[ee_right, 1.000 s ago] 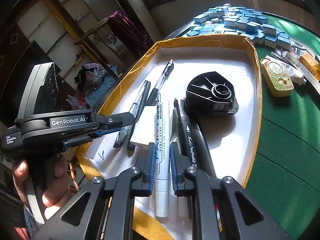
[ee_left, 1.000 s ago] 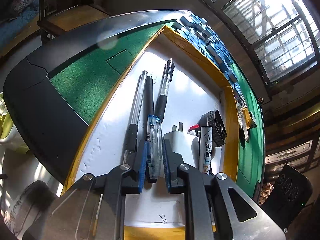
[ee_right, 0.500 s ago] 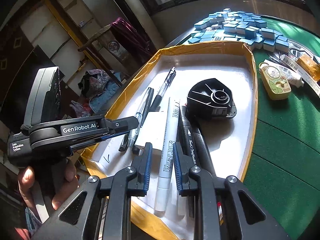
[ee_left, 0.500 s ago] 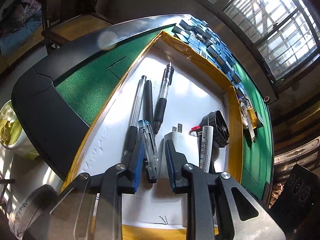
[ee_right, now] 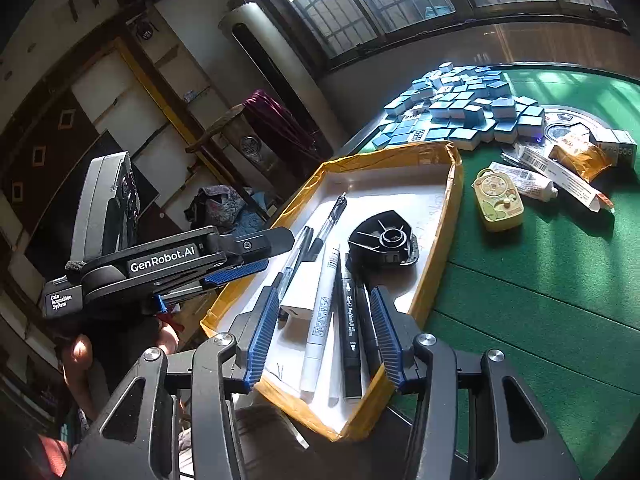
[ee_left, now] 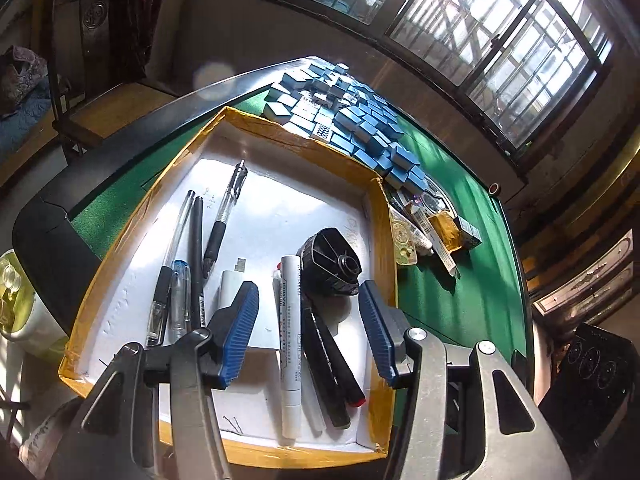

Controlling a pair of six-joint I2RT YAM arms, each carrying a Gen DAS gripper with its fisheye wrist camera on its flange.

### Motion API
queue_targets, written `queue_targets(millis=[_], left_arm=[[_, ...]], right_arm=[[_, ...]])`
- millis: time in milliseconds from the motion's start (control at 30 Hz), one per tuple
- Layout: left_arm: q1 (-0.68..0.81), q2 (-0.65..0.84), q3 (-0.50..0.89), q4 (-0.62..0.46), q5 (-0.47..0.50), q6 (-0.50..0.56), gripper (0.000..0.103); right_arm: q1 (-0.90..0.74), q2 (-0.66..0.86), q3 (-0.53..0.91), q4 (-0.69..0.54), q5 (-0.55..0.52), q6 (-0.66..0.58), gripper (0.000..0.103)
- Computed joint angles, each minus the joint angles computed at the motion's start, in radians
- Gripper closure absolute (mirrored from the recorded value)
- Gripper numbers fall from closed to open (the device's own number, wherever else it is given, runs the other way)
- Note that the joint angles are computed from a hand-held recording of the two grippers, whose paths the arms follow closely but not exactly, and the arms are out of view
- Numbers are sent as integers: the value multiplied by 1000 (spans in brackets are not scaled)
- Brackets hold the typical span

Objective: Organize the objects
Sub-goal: 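Move both open tools back to the felt, left tool toward the cream keychain toy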

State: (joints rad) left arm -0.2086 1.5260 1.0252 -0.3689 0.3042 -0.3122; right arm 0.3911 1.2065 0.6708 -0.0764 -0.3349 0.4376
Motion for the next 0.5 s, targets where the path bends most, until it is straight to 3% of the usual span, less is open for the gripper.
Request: queue_targets(millis=[267,500], left_arm=[[-153,47,74,-30,-33,-30,52],[-245,117,164,-74,-64,-40,52]], right_arm=[[-232,-52,-52,-61,-95,-45,57],[-445,-3,21,-147,-169,-188,53]])
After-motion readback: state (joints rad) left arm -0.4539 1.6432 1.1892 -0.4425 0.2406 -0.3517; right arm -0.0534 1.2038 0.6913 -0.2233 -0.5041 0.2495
